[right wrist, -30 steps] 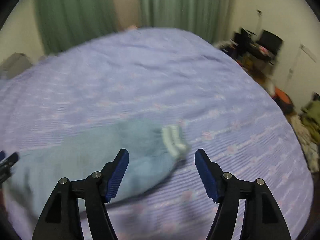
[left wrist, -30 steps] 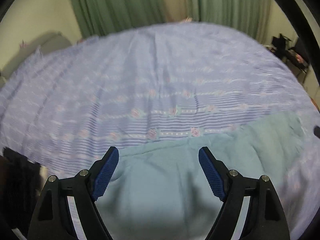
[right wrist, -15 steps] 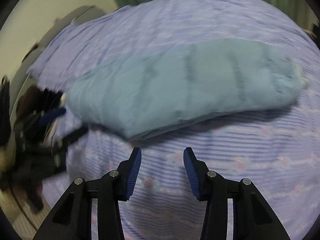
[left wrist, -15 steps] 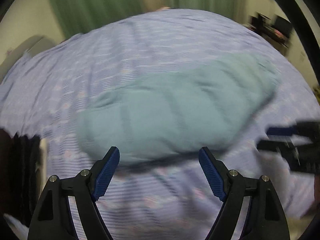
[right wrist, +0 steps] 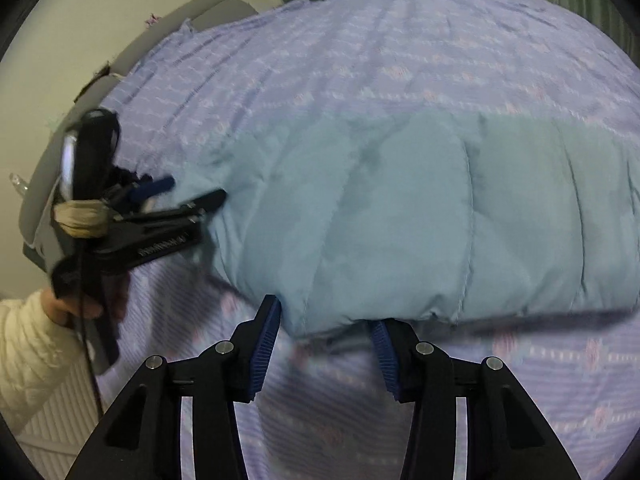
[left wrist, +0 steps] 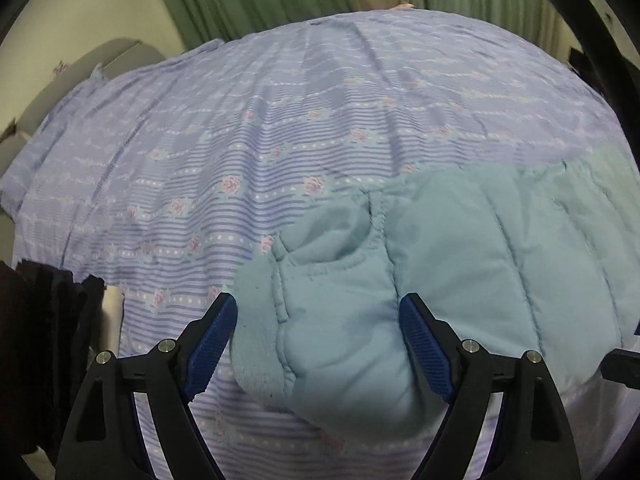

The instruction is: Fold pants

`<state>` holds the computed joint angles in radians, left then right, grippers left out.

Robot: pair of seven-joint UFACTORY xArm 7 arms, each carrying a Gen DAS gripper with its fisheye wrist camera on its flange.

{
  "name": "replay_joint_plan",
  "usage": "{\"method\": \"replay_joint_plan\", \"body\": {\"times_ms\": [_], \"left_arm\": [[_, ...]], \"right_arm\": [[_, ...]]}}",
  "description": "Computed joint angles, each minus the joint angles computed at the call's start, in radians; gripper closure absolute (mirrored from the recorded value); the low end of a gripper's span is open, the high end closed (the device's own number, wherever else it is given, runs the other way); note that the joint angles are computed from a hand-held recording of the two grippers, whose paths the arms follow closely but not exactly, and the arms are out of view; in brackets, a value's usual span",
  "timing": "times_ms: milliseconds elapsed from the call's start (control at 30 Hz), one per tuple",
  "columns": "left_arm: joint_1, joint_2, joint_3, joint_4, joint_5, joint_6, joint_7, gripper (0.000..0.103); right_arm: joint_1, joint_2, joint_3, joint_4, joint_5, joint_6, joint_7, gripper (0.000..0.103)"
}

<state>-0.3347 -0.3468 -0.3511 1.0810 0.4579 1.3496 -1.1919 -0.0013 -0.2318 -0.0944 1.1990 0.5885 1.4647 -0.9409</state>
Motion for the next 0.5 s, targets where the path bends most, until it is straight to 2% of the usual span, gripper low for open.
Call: {"method": "replay_joint_plan", "body": {"times_ms": [67, 200, 333, 500], "left_arm": [[0.004, -0.015, 0.010, -0.018, -0.014, -0.013, -0.018, 0.018], [0.012, -0.042, 0.019, -0.058, -0.056, -0.055, -0.042, 0.018], [0.013, -0.026, -0.003, -0.044, -0.044, -0.036, -0.044, 0.018], [0.013, -0.035, 0.008, -0.057, -0.051, -0.049, -0.044, 0.016]], "right_arm": [[0.007, 0.011, 0.006, 0.008, 0.013, -0.001, 0.005, 0.050], [0.006, 0.004, 0.009, -0.036, -0.015, 0.018, -0.012, 0.050], [0.012, -0.006, 0.023, -0.078, -0.039, -0.020, -0.010, 0.050], [0.035, -0.017, 0.025, -0.069, 0.007, -0.051, -0.051, 0.050]]}}
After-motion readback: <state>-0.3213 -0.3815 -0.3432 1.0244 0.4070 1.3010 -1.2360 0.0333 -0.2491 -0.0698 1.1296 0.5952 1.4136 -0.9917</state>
